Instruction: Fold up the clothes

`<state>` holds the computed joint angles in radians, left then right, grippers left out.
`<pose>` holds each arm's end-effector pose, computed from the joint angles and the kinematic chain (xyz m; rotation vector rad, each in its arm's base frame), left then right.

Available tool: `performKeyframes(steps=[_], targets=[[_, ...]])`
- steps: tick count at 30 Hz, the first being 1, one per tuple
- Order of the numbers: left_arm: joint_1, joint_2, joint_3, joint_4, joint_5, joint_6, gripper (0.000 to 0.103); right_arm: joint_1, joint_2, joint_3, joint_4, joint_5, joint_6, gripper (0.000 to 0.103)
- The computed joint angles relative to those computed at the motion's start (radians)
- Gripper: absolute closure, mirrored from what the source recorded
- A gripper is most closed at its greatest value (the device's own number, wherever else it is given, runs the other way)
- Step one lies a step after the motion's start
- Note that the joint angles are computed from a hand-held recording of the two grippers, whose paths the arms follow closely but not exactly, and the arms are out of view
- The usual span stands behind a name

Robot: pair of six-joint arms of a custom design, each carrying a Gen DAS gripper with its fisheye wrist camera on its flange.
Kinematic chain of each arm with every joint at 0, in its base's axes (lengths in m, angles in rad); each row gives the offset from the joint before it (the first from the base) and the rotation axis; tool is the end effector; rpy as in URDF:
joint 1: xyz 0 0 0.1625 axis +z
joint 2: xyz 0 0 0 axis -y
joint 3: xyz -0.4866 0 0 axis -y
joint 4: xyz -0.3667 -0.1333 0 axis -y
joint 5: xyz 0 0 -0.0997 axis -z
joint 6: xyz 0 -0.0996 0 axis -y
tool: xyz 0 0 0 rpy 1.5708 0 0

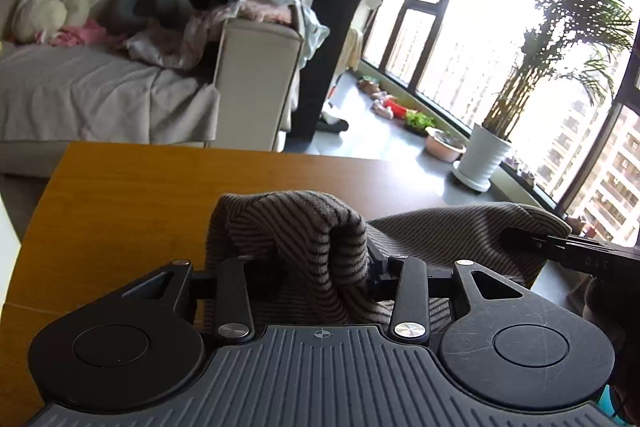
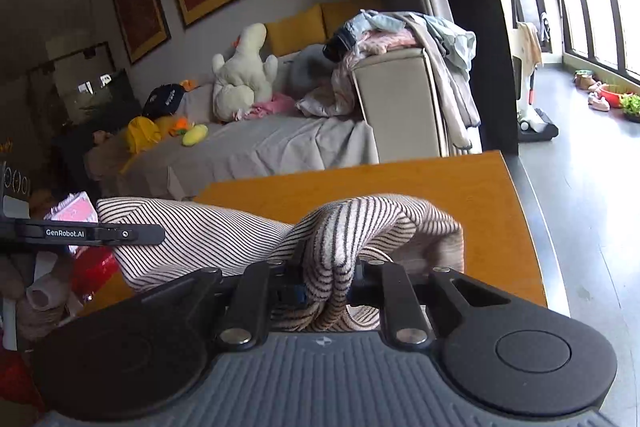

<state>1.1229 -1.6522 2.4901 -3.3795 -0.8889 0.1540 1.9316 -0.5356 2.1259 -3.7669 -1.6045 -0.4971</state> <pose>0.0356 -0.3786 0.4136 0.2701 2.3197 -1.3171 0.3157 -0.4687 0.0192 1.2049 -2.6716 0.9104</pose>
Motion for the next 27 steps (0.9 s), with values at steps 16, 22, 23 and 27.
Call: performKeyframes(steps=[16, 22, 23, 27], targets=[[-0.103, -0.075, 0.148, -0.042, 0.169, -0.025, 0.027, -0.011, 0.060, 0.031, -0.242, -0.138, -0.023, 0.000], [-0.106, -0.037, 0.147, -0.019, -0.001, -0.072, 0.015, 0.037, 0.129, -0.128, -0.118, -0.340, -0.101, 0.000], [-0.069, -0.003, 0.137, -0.009, -0.016, -0.096, 0.016, 0.038, 0.150, -0.158, -0.090, -0.393, -0.136, 0.000], [0.035, 0.122, 0.111, -0.042, -0.052, -0.115, 0.017, 0.009, 0.135, -0.134, -0.048, -0.385, -0.039, 0.000]])
